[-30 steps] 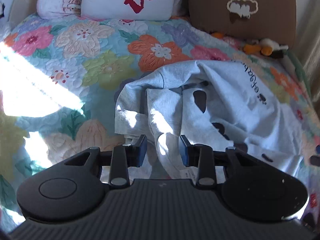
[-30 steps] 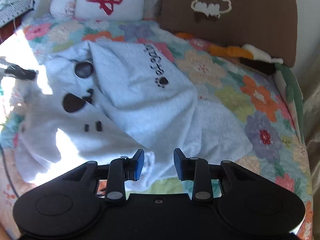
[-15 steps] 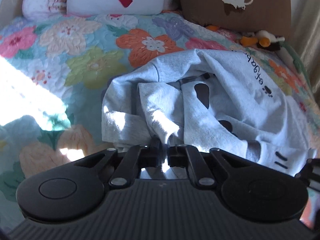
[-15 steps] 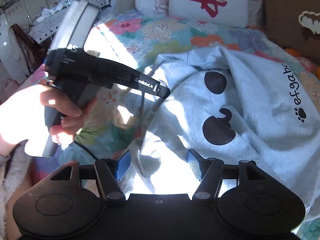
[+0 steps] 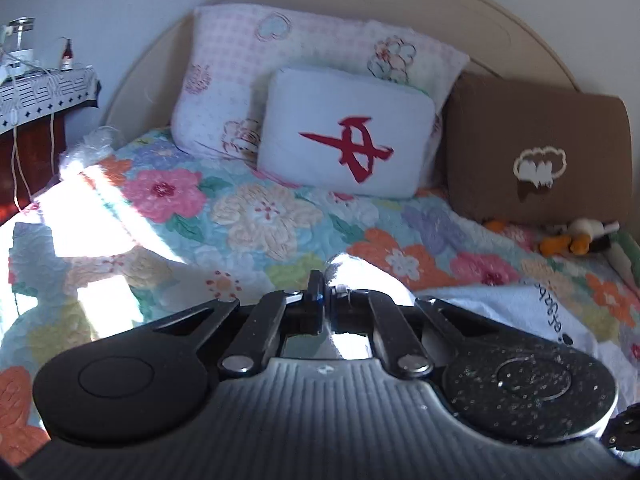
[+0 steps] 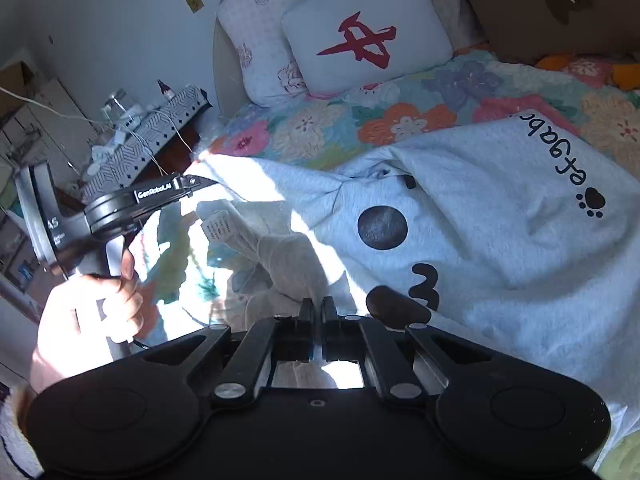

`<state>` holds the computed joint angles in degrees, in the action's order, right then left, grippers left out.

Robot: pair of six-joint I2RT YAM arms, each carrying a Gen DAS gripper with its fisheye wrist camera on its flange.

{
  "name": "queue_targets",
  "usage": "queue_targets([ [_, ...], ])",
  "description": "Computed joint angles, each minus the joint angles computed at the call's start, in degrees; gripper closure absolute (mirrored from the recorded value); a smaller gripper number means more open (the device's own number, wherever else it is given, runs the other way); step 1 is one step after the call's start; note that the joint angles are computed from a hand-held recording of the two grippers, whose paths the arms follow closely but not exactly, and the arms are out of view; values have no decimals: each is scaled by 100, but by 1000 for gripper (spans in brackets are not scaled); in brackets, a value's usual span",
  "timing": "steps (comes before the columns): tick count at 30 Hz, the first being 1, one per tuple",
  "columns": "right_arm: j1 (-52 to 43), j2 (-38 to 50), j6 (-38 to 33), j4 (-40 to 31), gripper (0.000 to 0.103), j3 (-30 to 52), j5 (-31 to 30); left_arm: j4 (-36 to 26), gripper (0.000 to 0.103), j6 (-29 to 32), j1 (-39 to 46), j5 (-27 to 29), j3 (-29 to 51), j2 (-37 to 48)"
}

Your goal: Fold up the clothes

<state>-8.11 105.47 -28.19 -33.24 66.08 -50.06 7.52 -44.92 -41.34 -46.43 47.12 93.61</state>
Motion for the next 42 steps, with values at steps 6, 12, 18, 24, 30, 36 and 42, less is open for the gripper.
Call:
queue_targets([
  [6, -23, 446, -1004, -1809, 99, 570, -1149, -377, 100, -805, -428, -1190, -886, -1412],
  [12, 785, 430, -662, -1459, 98, -151, -585, -3131, 99, -2465, -302, -439, -383, -1584],
  [18, 1365, 747, -397, -982, 98, -615, 98, -2264, 99, -2787, 805, 1681, -1166, -1390],
  [24, 1463, 856, -679, -1464, 89, -245, 470, -2332, 78, -2908, 642, 1523, -1155, -1559],
  [30, 1008, 13, -746, -1471, 56, 64, 598, -2119, 55, -2335, 314, 1256, -1047, -1893],
  [36, 287, -175, -1039, -2753, 47, 1133, 89, -2341, 34, -2336, 310, 1771, -682, -1722],
  [42, -314, -316, -1973, -4353, 47, 1830, -287, -2749, 31, -2115, 365, 2003, -325, -1380],
])
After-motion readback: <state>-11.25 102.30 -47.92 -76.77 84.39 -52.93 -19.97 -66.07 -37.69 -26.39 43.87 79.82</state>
